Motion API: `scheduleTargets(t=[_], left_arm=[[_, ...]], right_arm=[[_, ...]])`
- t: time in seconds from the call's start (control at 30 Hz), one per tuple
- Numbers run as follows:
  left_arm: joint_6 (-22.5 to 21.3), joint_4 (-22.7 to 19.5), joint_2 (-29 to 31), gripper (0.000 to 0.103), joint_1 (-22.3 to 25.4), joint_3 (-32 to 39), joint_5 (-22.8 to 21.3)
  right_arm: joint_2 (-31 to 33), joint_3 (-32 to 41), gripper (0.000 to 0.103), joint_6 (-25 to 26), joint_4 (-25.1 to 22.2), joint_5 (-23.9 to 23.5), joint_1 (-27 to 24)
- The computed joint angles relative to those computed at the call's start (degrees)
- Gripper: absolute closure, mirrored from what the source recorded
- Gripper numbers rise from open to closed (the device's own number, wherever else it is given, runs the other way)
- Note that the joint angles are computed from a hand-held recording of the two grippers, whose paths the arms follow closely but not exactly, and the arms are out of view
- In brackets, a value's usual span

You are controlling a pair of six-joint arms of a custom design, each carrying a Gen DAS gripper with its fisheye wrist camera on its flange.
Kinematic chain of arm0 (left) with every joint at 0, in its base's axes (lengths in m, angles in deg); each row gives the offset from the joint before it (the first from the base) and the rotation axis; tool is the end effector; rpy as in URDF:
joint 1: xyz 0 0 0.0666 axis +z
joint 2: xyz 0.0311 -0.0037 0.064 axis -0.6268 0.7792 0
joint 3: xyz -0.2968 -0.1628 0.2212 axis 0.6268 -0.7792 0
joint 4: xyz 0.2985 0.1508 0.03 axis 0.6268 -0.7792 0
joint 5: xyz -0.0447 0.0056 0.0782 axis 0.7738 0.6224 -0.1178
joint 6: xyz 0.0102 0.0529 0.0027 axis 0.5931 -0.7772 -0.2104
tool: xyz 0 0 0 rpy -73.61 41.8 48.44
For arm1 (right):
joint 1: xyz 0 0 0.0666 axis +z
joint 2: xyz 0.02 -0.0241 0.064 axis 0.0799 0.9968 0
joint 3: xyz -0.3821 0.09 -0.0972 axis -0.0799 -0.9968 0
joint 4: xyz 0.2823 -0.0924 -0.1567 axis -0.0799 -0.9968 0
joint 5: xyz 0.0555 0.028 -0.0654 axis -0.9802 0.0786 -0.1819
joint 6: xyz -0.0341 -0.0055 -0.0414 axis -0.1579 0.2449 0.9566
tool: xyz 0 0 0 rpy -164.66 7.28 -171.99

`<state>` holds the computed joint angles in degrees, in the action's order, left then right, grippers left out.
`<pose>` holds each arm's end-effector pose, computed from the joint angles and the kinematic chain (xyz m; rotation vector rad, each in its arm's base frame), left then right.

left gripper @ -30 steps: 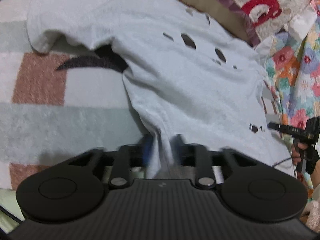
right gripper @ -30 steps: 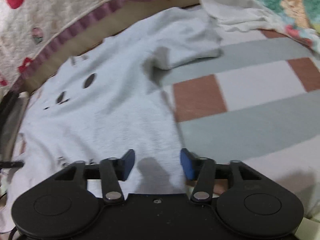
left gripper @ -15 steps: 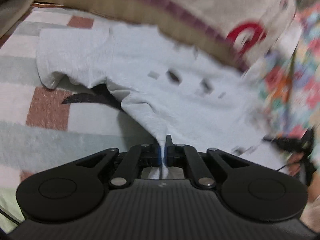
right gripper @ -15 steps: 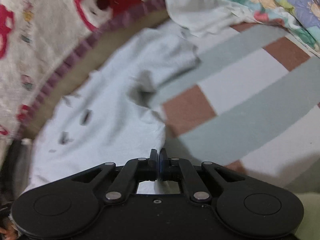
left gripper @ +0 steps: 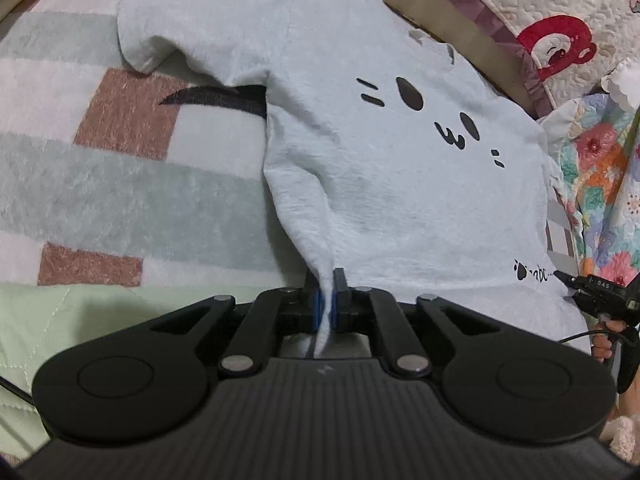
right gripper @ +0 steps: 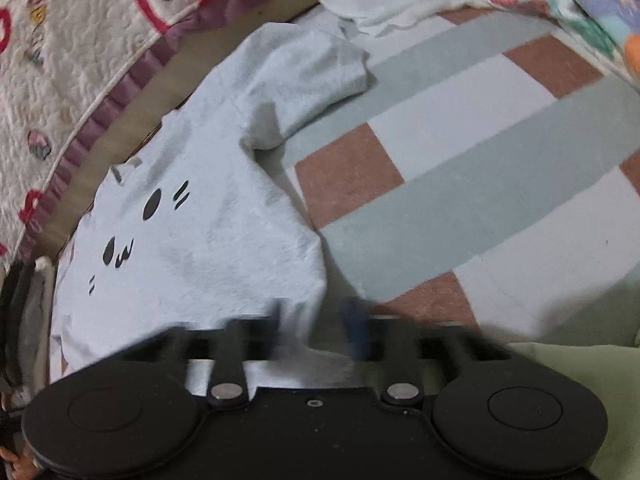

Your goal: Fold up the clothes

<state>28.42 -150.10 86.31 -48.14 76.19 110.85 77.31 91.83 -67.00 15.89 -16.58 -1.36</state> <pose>0.5609 -0.1122 0.3483 0.5084 2.7634 -0.8386 0.2310 -0.0225 0.3256 1.2177 2.1564 0.4401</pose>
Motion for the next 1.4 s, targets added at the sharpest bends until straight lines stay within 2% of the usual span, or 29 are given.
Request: scheduleTargets(t=[0.03, 0.07, 0.13, 0.23, 0.3, 0.33, 0.43, 0.53, 0.6, 0.7, 0.8, 0.87, 0.9, 0.93, 0.97, 1.0, 1.03, 1.07, 1.13, 1.2, 1.3, 1.37, 1.4], left_arm=[[0.3, -0.3, 0.4, 0.097, -0.1, 0.3, 0.2], [-0.4, -1.3, 0.6, 0.099, 0.1, 1.1, 1.2], [-2.1, -3.4, 1.0, 0.1, 0.5, 3.0, 3.5], [-3.9, -8.7, 1.9, 0.1, 1.9, 7.6, 5.6], [-4.8, -10.6, 2.0, 0.1, 2.5, 9.0, 5.2], [-5.6, -10.8, 1.8, 0.1, 1.9, 8.7, 2.9], [-6.7, -12.5, 2.0, 0.1, 1.6, 7.7, 0.6], [-7.4, -13.8, 2.4, 0.1, 1.7, 9.2, 0.8], [-8.0, -15.1, 3.5, 0.1, 1.1, 10.5, -0.8], [-8.6, -16.6, 4.8, 0.099, 0.2, 12.3, -3.0], [-9.3, -16.5, 4.5, 0.097, 0.1, 12.5, -4.0], [-10.2, -16.6, 4.2, 0.096, 1.1, 12.4, -4.1], [-10.5, -15.8, 3.8, 0.096, 1.2, 12.4, -5.4], [-10.8, -15.0, 3.4, 0.094, 1.3, 12.5, -6.8], [-11.3, -12.9, 2.4, 0.092, 1.3, 11.6, -8.6], [-11.7, -9.5, 1.0, 0.092, 1.0, 10.4, -11.6], [-11.9, -5.2, -0.8, 0.091, 0.5, 8.9, -14.8], [-12.0, -2.8, -1.3, 0.09, 0.1, 8.9, -15.9], [-10.6, 0.7, -1.5, 0.086, -0.5, 10.0, -12.7], [-8.2, 2.4, -0.3, 0.08, -1.9, 12.1, -8.3], [-4.0, 7.5, 1.6, 0.077, -6.8, 13.3, -5.3], [-1.2, 8.7, 4.5, 0.07, -10.6, 16.1, -3.6], [-0.2, 8.7, 5.7, 0.069, -12.2, 17.6, -3.5]], right_arm=[[-0.4, -1.0, 0.052, -0.3, 2.2, -0.8, -0.2], [-0.1, -1.2, 0.092, 0.6, 3.1, -2.0, -0.4], [0.0, -0.1, 0.098, 2.4, 2.9, -2.8, 0.8], [-4.5, 3.9, 0.099, 5.3, -2.3, 2.2, 5.2], [-6.0, 6.6, 0.099, 7.0, -6.5, 5.0, 7.9], [-5.2, 6.9, 0.099, 6.9, -8.6, 4.2, 7.8], [-3.1, 6.3, 0.099, 4.6, -11.7, 2.4, 7.9], [-4.8, 6.6, 0.101, 2.9, -13.1, 3.3, 9.2], [-2.7, 7.8, 0.102, 5.2, -15.9, 3.3, 8.1], [2.6, 10.5, 0.101, 8.7, -18.6, 4.3, 9.0], [5.5, 14.5, 0.101, 11.3, -23.4, 6.7, 10.8], [4.8, 15.9, 0.097, 12.5, -27.1, 8.6, 9.3], [4.7, 16.8, 0.095, 12.5, -28.6, 10.8, 8.6], [4.2, 17.4, 0.089, 12.5, -29.3, 12.7, 7.5], [3.8, 18.0, 0.083, 12.5, -29.9, 14.5, 6.3], [3.4, 18.6, 0.083, 12.5, -30.4, 16.4, 5.1], [2.5, 18.0, 0.083, 12.5, -28.4, 15.5, 2.7], [1.3, 16.8, 0.076, 12.2, -24.8, 12.6, -0.6], [0.9, 13.7, 0.066, 11.1, -16.6, 5.2, -8.1], [4.0, 11.4, 0.066, 9.4, -9.1, -1.2, -14.0], [10.4, 10.0, 0.065, 6.0, -1.4, -4.4, -17.7], [14.1, 9.7, 0.061, 2.8, 3.1, -3.3, -17.8], [15.5, 9.2, 0.061, 1.2, 5.7, -3.4, -17.8]])
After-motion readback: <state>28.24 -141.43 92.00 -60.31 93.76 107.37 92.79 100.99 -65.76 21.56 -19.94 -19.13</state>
